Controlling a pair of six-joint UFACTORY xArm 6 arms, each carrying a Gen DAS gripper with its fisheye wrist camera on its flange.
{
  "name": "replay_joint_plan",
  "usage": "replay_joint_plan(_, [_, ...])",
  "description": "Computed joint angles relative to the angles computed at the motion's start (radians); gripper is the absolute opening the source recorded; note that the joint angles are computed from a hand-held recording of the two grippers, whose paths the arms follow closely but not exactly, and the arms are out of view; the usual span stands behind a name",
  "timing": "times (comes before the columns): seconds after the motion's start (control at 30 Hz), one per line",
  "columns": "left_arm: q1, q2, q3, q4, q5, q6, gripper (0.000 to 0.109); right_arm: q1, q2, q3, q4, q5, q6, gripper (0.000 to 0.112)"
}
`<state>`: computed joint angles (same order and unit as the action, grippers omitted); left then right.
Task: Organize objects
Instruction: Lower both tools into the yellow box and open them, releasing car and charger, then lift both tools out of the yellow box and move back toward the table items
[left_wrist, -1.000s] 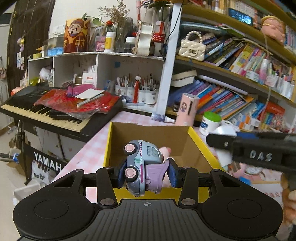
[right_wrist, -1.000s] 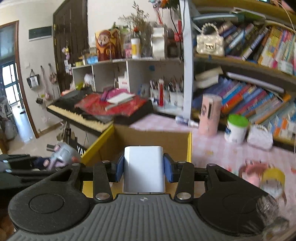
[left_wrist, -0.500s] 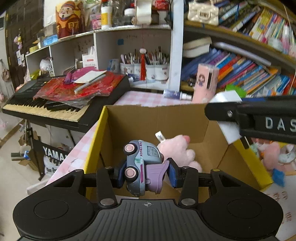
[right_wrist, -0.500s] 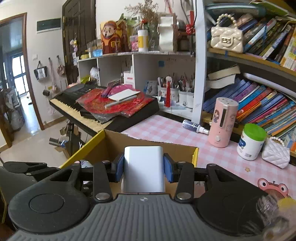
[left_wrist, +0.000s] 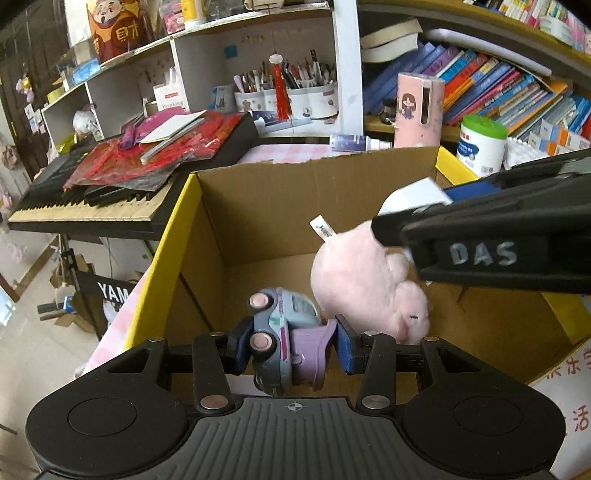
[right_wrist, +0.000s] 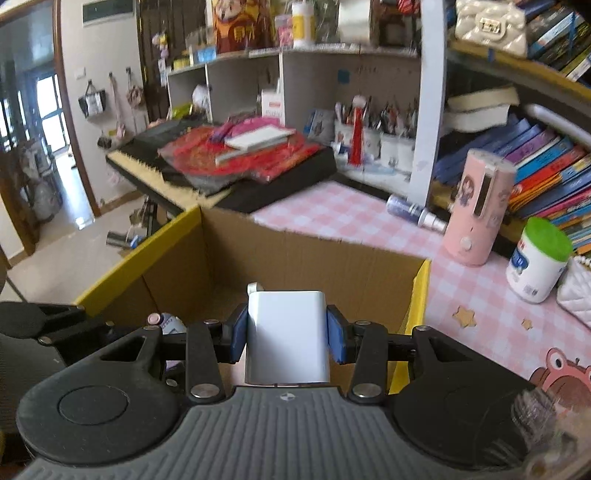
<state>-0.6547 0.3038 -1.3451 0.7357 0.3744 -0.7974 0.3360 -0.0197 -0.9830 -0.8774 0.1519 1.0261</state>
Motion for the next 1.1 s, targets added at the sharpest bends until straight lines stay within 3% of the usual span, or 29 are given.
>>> replay_joint_plan(0.2, [0.001, 0.0, -0.001, 0.057, -0.005, -0.043, 0.046, 0.017, 0.035, 0.0, 0.208, 0.009, -0.2, 0.041])
replay_joint_plan(0.27, [-0.001, -0.001, -0.004, 0.065, 0.003, -0.055, 0.057, 0.025, 0.043, -0.002, 0.285, 0.018, -0.269, 0.041])
replay_joint_plan(0.37, [-0.006, -0.012, 0.005, 0.105, 0.01, -0.098, 0.066, 0.037, 0.05, -0.011, 0.347, 0.04, -0.345, 0.041])
replay_joint_plan(0.53, [-0.005, -0.037, 0.03, 0.128, -0.009, -0.127, 0.071, 0.051, 0.055, -0.02, 0.408, 0.082, -0.405, 0.041])
replay_joint_plan(0.63, [-0.005, -0.049, 0.04, 0.137, -0.015, -0.135, 0.072, 0.053, 0.055, -0.027, 0.372, 0.099, -0.371, 0.042])
replay_joint_plan(0.8, [-0.005, -0.084, 0.071, 0.208, -0.026, -0.202, 0.086, 0.043, 0.039, -0.019, 0.203, 0.083, -0.215, 0.061])
replay_joint_plan(0.9, [0.0, -0.117, 0.103, 0.286, -0.048, -0.28, 0.086, 0.039, 0.013, -0.003, 0.12, 0.08, -0.112, 0.063])
replay_joint_plan(1.0, [0.005, -0.155, 0.135, 0.357, -0.061, -0.356, 0.086, 0.044, -0.027, 0.012, -0.027, 0.098, 0.047, 0.074])
replay_joint_plan(1.1, [0.006, -0.198, 0.173, 0.417, -0.054, -0.429, 0.086, 0.059, -0.083, 0.034, -0.212, 0.131, 0.243, 0.076])
